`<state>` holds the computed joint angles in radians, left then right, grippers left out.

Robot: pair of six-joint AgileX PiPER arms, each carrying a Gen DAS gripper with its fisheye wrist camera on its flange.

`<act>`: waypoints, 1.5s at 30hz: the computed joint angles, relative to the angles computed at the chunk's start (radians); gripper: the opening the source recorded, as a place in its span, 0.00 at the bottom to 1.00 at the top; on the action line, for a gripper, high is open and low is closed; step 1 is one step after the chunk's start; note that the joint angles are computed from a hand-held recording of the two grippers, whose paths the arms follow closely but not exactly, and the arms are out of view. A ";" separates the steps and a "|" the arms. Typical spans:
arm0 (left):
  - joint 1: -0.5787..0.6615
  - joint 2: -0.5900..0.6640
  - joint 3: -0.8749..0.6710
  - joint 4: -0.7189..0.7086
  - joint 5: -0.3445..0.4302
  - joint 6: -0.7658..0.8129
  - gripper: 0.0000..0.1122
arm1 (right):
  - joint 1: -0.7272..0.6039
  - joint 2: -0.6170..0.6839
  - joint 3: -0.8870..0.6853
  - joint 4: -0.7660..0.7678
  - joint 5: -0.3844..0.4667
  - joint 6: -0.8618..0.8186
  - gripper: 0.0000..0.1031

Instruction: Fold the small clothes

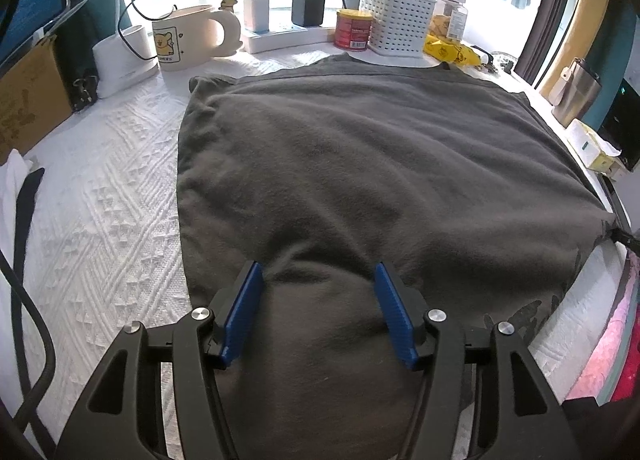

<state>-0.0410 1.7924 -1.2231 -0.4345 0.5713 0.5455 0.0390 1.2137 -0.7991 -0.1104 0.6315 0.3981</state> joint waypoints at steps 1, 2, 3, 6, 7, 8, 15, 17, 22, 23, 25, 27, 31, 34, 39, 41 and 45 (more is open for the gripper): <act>0.002 -0.001 -0.005 0.014 0.011 -0.013 0.53 | -0.019 -0.002 -0.005 0.030 0.007 -0.032 0.16; 0.008 -0.006 -0.010 0.036 0.026 -0.041 0.53 | -0.026 0.000 -0.019 0.021 0.028 -0.023 0.30; 0.015 -0.016 -0.006 0.041 0.034 -0.053 0.53 | -0.024 -0.004 -0.028 -0.013 0.041 0.015 0.35; 0.056 -0.067 0.025 0.020 0.039 -0.035 0.53 | -0.090 -0.032 -0.038 0.081 0.041 -0.064 0.39; 0.065 -0.077 0.033 0.021 0.038 -0.038 0.53 | -0.100 -0.037 -0.041 0.089 0.041 -0.067 0.39; 0.083 -0.092 0.045 0.013 0.043 -0.033 0.53 | -0.096 -0.040 -0.044 0.067 0.041 -0.042 0.39; 0.195 -0.192 0.162 -0.131 0.077 0.104 0.53 | -0.061 -0.033 -0.050 -0.006 0.038 0.085 0.39; 0.231 -0.220 0.200 -0.199 0.115 0.171 0.53 | -0.040 -0.031 -0.048 -0.046 0.044 0.138 0.39; 0.271 -0.237 0.252 -0.270 0.175 0.258 0.53 | -0.032 -0.016 -0.044 -0.061 0.042 0.211 0.39; 0.273 -0.232 0.260 -0.271 0.174 0.260 0.53 | -0.029 -0.013 -0.044 -0.062 0.040 0.216 0.39; 0.281 -0.215 0.264 -0.278 0.177 0.264 0.53 | -0.008 0.003 -0.054 -0.081 0.051 0.244 0.39; 0.291 -0.221 0.283 -0.334 0.154 0.327 0.54 | 0.022 0.015 -0.066 -0.122 0.071 0.281 0.39; 0.300 -0.207 0.294 -0.413 0.136 0.394 0.54 | 0.027 0.028 -0.071 -0.123 0.070 0.301 0.39; 0.290 -0.199 0.307 -0.478 0.099 0.432 0.57 | 0.021 0.045 -0.059 -0.101 0.050 0.317 0.39; 0.215 -0.204 0.288 -0.349 0.055 0.325 0.64 | 0.028 0.031 -0.051 -0.085 0.031 0.339 0.39; 0.230 -0.195 0.282 -0.393 0.097 0.366 0.64 | 0.040 0.013 -0.046 -0.103 0.039 0.358 0.39; 0.207 -0.208 0.313 -0.410 0.035 0.407 0.50 | 0.048 -0.006 -0.021 -0.088 0.016 0.385 0.39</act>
